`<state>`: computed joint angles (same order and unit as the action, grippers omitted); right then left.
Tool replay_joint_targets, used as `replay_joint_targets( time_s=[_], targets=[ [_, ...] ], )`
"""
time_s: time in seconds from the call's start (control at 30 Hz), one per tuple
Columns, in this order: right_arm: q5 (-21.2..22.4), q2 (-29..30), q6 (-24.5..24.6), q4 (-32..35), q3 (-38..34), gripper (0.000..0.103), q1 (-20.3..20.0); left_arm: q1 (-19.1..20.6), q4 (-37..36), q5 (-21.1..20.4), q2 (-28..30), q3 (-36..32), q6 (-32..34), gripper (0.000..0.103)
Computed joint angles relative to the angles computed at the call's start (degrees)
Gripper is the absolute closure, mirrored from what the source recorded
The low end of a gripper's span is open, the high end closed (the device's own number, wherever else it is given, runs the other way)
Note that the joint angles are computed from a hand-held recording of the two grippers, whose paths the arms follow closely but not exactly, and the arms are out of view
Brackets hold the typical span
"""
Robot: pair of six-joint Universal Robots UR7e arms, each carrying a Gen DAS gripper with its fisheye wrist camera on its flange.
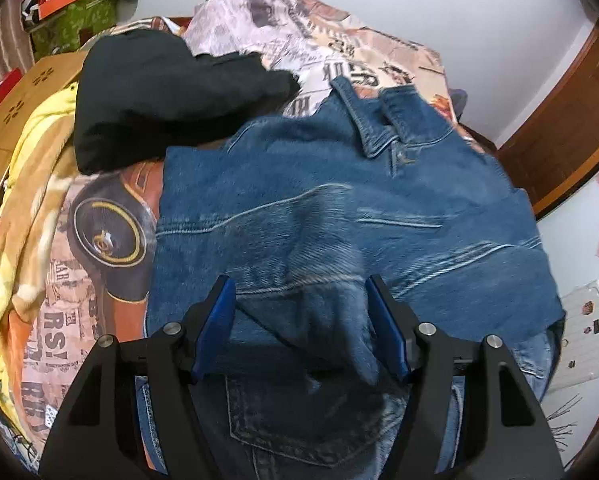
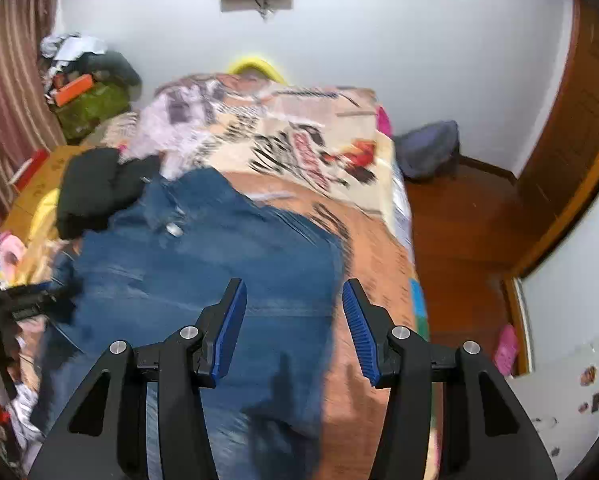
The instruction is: Fold large clothes
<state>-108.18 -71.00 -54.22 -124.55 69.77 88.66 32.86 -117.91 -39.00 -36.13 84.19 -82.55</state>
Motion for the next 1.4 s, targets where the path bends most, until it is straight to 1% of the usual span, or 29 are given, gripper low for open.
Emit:
replay_joint_targets(
  time_s=[0.07,0.1,0.13,0.17,0.2,0.27,0.3,0.37,0.4,0.47,0.53,0.57,0.63,0.67,0.7,0.73,0.8,0.83,0.87,0.9,0.93,0.97,1.0,1.07,1.1,1.17,1.3,1.4],
  targets=[
    [-0.81,0.04,0.53,0.83,-0.39,0.057,-1.30,0.02,0.10,0.58,0.00,0.14,-0.54,0.051],
    [-0.84,0.23,0.90,1.70,-0.99,0.057,-1.87,0.01,-0.12,0.93,0.10,-0.10,-0.03,0.053],
    [-1.09,0.30,2.06,2.58,-1.04,0.057,-2.61,-0.10,-0.37,1.65,0.23,-0.51,0.89,0.063],
    [-0.98,0.47,2.82,3.68,-1.67,0.057,-3.29,-0.19,-0.29,2.18,0.44,-1.12,1.90,0.079],
    [-0.75,0.47,3.83,4.85,-1.91,0.057,-4.03,-0.30,1.81,3.00,0.96,-3.09,3.12,0.082],
    [-0.59,0.84,6.50,7.44,-2.26,0.057,-5.09,-0.63,2.73,5.21,1.50,-5.11,5.39,0.085],
    [-0.51,0.86,7.16,8.36,-2.51,0.057,-5.47,-1.03,3.67,6.95,1.79,-6.38,6.68,0.086],
    [-0.25,0.80,8.44,9.46,-2.24,0.057,-5.94,-2.23,5.59,11.57,2.39,-9.02,9.47,0.086],
    [0.03,0.68,8.75,9.72,-2.04,0.057,-6.07,-3.10,5.69,14.71,2.58,-10.07,11.60,0.086],
    [0.87,0.50,9.33,10.10,-1.79,0.057,-6.05,-4.44,3.83,19.11,2.47,-10.39,14.97,0.086],
    [2.02,0.20,9.55,10.28,-1.60,0.057,-6.23,-5.41,0.57,21.93,2.03,-9.61,18.07,0.086],
    [2.73,0.08,9.84,10.55,-1.54,0.057,-6.16,-5.76,0.71,22.69,1.66,-9.08,18.15,0.086],
    [3.57,-0.02,9.93,10.60,-1.19,0.057,-6.30,-6.12,6.75,23.43,0.87,-8.41,13.64,0.086],
    [3.78,-0.06,10.09,10.81,-0.95,0.057,-6.27,-6.09,11.29,23.15,0.56,-8.32,10.09,0.086],
    [3.70,-0.05,10.25,11.15,-0.67,0.056,-6.24,-5.77,15.63,21.61,0.09,-7.76,6.44,0.086],
    [3.48,0.01,10.32,11.35,-0.42,0.057,-6.24,-5.35,17.58,19.92,-0.27,-7.31,4.53,0.086],
    [2.34,0.02,10.32,11.69,0.48,0.056,-6.21,-4.05,16.43,13.98,-1.70,-3.92,3.22,0.084],
    [1.57,0.02,10.20,11.78,0.99,0.057,-6.22,-3.41,15.82,11.77,-2.02,-2.86,2.94,0.081],
    [0.74,0.00,10.06,11.79,1.56,0.057,-6.24,-2.60,14.69,8.55,-2.78,-0.72,2.16,0.075],
    [0.10,-0.01,9.99,11.76,1.95,0.057,-6.23,-2.00,13.90,6.98,-2.91,0.09,1.81,0.072],
    [-0.57,-0.01,9.89,11.79,2.33,0.056,-6.27,-1.24,12.48,3.94,-3.73,2.46,0.40,0.067],
    [-1.15,-0.15,9.73,11.55,2.96,0.056,-6.36,-1.10,10.58,2.46,-4.21,4.22,0.04,0.059],
    [-1.44,-0.34,9.55,11.27,3.50,0.056,-6.49,-0.99,7.50,0.82,-5.08,6.82,-0.21,0.055],
    [-1.64,-0.67,9.41,10.77,4.09,0.056,-6.70,-1.20,6.26,-1.18,-5.79,9.38,-2.28,0.049],
    [-1.62,-0.73,9.55,10.86,4.08,0.055,-6.73,-1.21,4.40,-2.25,-6.40,11.05,-2.25,0.046],
    [-1.57,-0.63,10.04,11.72,3.51,0.055,-6.83,-1.87,2.04,-2.47,-7.08,13.09,-3.24,0.038],
    [-2.31,-0.05,10.10,12.80,2.12,0.055,-6.20,-2.04,0.73,-3.93,-8.24,13.37,-3.42,0.037],
    [-1.23,0.05,9.60,13.01,1.19,0.055,-5.69,-2.85,5.83,-2.00,-9.14,11.56,-4.57,0.037]
  ],
)
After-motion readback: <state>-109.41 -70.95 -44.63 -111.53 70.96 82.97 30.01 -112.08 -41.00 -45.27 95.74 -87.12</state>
